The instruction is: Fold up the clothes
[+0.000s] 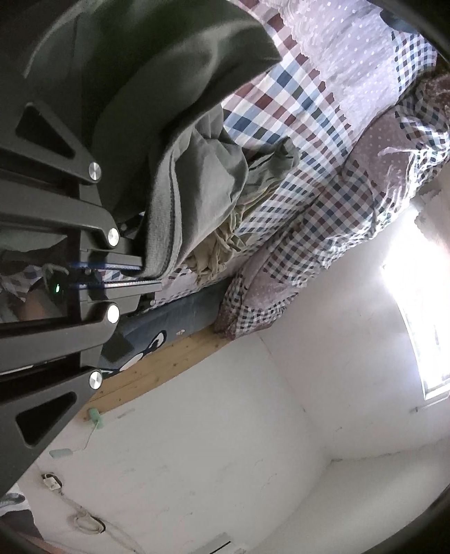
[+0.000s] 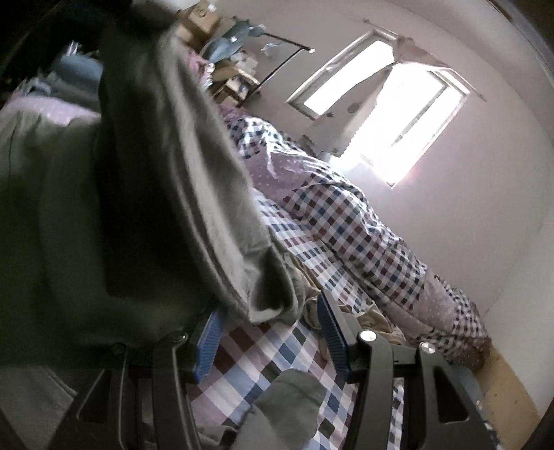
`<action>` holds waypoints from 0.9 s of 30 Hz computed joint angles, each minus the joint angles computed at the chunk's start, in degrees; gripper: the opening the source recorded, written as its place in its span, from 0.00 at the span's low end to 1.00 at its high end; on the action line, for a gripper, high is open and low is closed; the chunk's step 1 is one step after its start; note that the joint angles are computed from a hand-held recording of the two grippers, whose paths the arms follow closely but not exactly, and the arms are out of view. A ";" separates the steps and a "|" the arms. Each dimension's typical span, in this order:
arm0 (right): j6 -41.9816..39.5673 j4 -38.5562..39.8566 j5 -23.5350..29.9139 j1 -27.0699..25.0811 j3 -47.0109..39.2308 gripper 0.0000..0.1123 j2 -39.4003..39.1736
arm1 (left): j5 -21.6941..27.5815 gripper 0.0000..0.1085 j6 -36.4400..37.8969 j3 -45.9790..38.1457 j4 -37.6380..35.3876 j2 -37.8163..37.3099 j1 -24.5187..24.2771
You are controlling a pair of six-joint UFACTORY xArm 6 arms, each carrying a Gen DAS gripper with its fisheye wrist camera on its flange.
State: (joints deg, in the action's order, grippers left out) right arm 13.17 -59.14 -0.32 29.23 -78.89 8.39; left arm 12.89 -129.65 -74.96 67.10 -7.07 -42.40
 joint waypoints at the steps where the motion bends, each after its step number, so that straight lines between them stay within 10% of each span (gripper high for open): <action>1: 0.49 -1.09 0.34 0.19 -0.38 0.49 0.32 | 0.11 0.03 -0.23 0.29 0.31 -0.40 -0.11; 9: 9.57 -13.64 -0.29 1.55 -2.38 0.28 1.23 | 0.98 0.03 -0.25 2.14 0.25 -2.48 -0.52; 13: 2.21 -6.45 -0.12 2.41 -0.84 0.07 1.08 | 0.78 0.03 -1.14 2.54 0.89 -2.82 -0.31; 22: -11.14 12.03 -0.81 2.98 2.47 0.04 -0.73 | 3.87 0.05 1.24 4.83 -4.21 -4.11 -0.38; 27: -12.91 19.33 -1.31 1.86 2.12 0.03 -1.52 | 8.37 0.71 3.22 5.77 -8.37 -4.55 -1.26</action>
State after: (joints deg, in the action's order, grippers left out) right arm 0.26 -39.82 -1.63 31.10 -76.78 6.87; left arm 21.26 -126.43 -69.19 58.73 -11.62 -43.66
